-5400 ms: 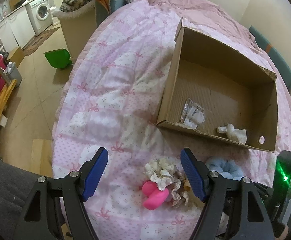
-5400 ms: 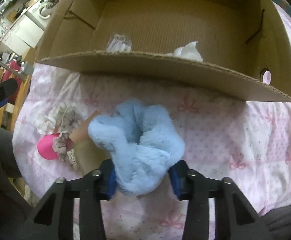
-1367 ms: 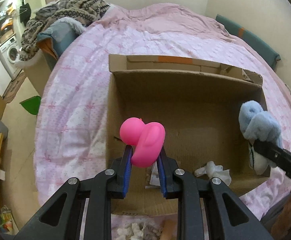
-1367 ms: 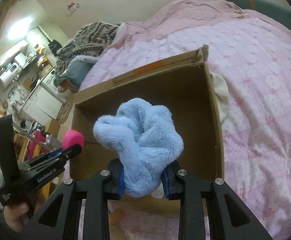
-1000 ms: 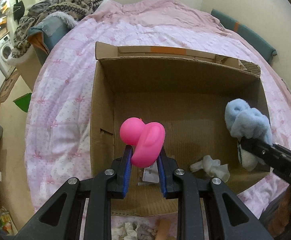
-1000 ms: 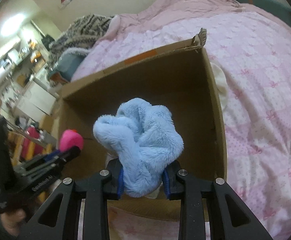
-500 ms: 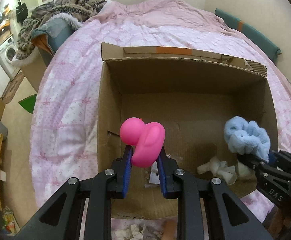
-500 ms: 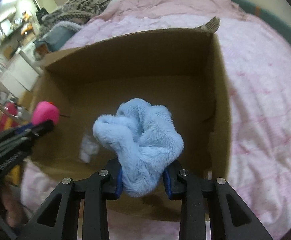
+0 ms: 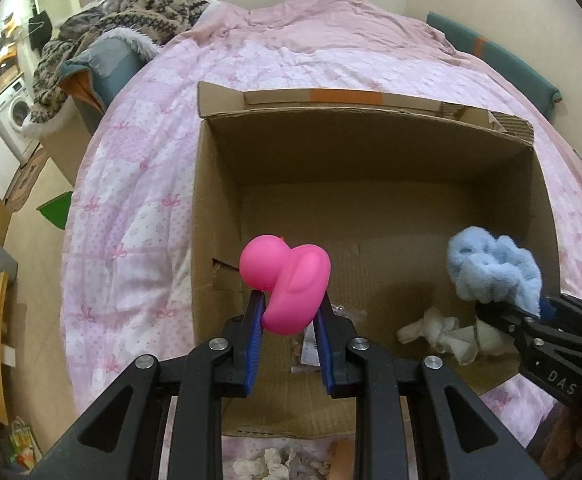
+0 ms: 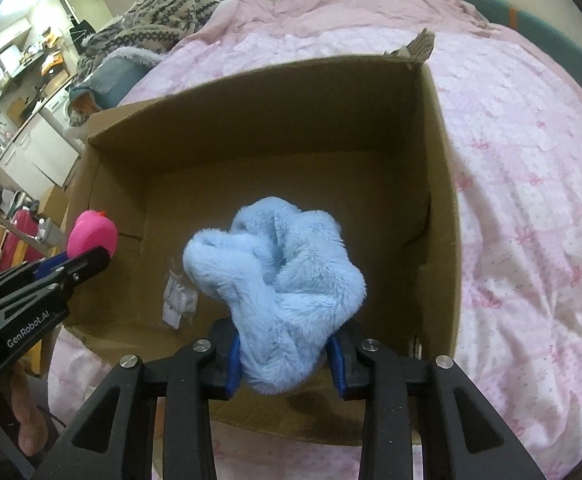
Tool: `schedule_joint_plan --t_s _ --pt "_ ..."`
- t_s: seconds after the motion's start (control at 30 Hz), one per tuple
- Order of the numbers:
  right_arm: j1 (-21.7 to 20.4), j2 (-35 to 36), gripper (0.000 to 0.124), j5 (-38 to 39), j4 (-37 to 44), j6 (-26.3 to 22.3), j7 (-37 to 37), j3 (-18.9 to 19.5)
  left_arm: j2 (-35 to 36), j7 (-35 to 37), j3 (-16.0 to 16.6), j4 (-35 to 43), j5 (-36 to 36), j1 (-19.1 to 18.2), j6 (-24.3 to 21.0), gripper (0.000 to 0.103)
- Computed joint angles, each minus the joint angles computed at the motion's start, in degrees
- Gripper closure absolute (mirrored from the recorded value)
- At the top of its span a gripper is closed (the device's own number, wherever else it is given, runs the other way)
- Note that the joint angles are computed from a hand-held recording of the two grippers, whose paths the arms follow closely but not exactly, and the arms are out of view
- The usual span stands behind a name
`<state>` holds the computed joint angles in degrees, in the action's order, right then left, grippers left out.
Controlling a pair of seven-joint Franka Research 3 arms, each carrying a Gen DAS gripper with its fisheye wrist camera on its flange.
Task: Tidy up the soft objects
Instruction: 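Carry the blue scrunchie and pink duck over the box with both tools, then open both tools to drop the duck and scrunchie into the box, then withdraw both open tools from the box toward the remaining items on the bedspread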
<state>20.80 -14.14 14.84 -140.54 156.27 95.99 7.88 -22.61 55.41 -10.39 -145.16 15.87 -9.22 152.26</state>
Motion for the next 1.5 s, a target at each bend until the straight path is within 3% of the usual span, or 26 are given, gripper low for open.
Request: schedule_joint_plan --t_s 0.4,0.53,0.7,0.77,0.8,0.83,0.87,0.93,0.97,1.07,1.5 --pt "1.96 -0.65 0.081 5.67 -0.70 2.21 -4.83 -1.28 -0.10 -0.83 -0.20 0.03 0.60 0.37 -0.03 0.081" --pt "2.07 -1.43 0.061 7.47 -1.42 4.08 -5.39 -1.42 -0.25 0.83 1.02 -0.43 -1.26 -0.89 1.14 0.081" --pt "3.05 -3.21 0.058 10.55 -2.67 6.07 -8.15 -2.39 -0.38 1.11 0.75 -0.34 -1.83 -0.74 1.04 0.081" --pt "4.19 -4.05 0.049 13.14 -3.36 7.73 -9.64 -3.20 -0.71 1.14 0.73 -0.53 -2.05 -0.79 1.47 0.080" --pt "4.35 -4.34 0.049 13.85 -3.67 8.63 -9.84 -3.22 -1.06 1.22 0.61 -0.69 -1.89 -0.81 1.80 0.079" --pt "4.54 -4.68 0.049 14.52 -3.99 9.57 -10.04 -3.27 -1.29 1.45 0.62 -0.78 -1.84 -0.88 1.91 0.070" --pt "4.81 -4.91 0.049 15.05 -4.12 10.18 -10.39 -3.38 -1.52 1.36 0.41 -0.82 -1.63 -0.80 1.82 0.054" --pt "4.40 -5.15 0.048 14.64 -4.22 10.92 -10.10 -2.85 -2.62 -1.69 -1.70 -1.17 1.39 1.30 1.96 0.037" --pt "4.18 -5.42 0.045 14.33 -4.49 11.51 -9.86 -2.56 -2.98 -2.66 -2.08 -1.29 2.34 1.75 2.01 0.035" --pt "3.97 -6.03 0.037 13.79 -4.83 11.96 -9.06 -2.26 -3.55 -1.82 -0.20 -1.68 1.03 0.22 2.26 0.034" --pt "0.95 -9.55 0.037 5.46 -6.85 9.64 -3.25 0.79 -10.85 -5.17 -1.03 -4.65 2.68 1.50 -0.41 0.034"
